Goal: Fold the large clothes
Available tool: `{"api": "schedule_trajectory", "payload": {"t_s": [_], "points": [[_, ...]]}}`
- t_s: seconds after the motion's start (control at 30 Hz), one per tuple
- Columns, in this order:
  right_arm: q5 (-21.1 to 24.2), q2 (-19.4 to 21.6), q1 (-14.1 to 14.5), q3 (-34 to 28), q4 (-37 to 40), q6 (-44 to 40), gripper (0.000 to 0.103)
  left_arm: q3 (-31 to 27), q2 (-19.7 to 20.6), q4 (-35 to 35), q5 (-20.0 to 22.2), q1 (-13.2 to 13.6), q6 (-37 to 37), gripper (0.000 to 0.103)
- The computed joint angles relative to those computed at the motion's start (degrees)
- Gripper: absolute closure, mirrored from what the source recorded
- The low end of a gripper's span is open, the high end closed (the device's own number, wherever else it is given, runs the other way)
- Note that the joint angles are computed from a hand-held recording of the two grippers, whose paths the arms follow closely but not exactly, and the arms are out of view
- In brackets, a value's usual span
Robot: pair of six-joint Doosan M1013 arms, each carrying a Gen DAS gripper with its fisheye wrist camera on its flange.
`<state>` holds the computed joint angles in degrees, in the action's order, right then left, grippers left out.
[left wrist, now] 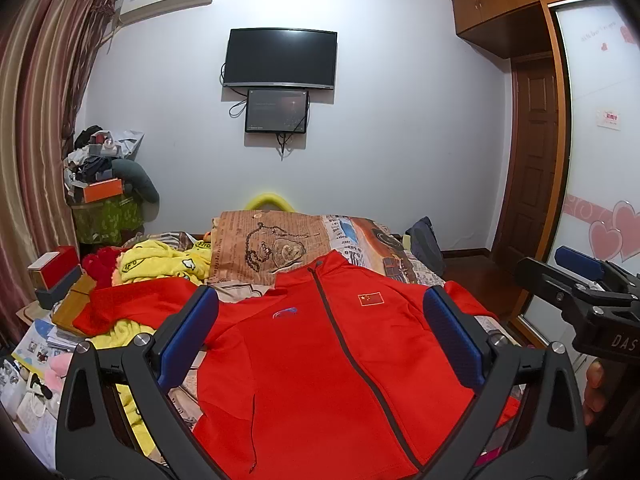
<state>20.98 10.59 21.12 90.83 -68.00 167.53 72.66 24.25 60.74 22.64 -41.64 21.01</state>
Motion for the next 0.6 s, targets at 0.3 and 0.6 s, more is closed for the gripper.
{"api": "schedule_trajectory", "payload": {"t_s": [0.3, 0.6], "points": [[-0.3, 0.1, -0.1, -0.1, 0.3, -0.6, 0.000, 0.1, 0.0, 0.0, -0.2, 0.1, -0.1, 0.000], [-0.2, 0.0, -0.1, -0.1, 0.4, -1.0, 0.000, -0.1, 0.1, -1.1, -0.3, 0.3, 1.1, 0.000]]}}
